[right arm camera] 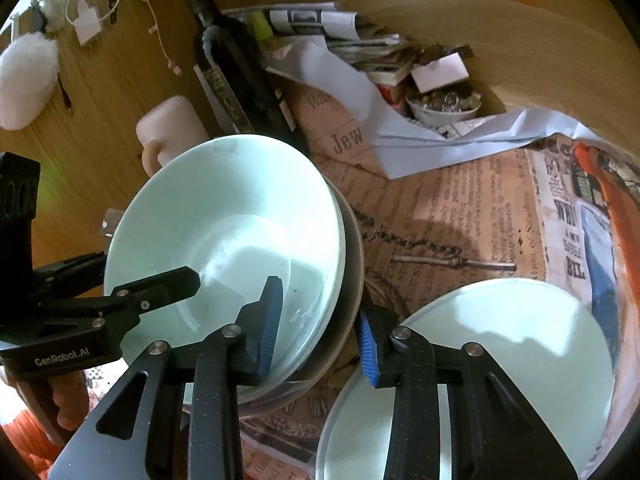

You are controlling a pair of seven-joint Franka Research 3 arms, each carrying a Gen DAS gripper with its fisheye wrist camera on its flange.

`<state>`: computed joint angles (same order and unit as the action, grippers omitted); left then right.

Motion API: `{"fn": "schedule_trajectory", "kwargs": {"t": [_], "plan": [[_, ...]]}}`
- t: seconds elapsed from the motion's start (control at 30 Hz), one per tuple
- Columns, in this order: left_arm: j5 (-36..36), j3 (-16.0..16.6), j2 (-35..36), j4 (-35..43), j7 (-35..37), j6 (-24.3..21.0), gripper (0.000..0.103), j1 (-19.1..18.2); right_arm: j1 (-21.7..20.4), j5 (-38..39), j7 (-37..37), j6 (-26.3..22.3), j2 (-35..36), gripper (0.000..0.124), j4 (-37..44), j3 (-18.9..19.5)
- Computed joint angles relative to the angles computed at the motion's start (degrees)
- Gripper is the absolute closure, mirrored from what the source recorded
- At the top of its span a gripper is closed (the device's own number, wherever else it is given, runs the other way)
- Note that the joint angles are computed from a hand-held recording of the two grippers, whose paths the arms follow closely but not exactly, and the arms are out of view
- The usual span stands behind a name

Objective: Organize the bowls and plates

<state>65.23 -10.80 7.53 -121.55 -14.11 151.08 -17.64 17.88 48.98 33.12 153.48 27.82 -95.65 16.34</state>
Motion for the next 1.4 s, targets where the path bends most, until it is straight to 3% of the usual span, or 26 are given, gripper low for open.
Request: {"fn": "schedule_trajectory", "kwargs": {"t": [0.73,1.4], "plan": [[6.86,0.64,3.99,7.48,0.73,0.61,0.051,-2.29,-2.77,9.72,-6.71,5.02,-4.71,0.093,-4.08,0.0],[5.91,2.09,8.91,13.95,6.68,3.47,0.051,-6.26,-4.69,19.88,-14.25,6.86,-10.35,0.093,-10.49,-3.05]]}}
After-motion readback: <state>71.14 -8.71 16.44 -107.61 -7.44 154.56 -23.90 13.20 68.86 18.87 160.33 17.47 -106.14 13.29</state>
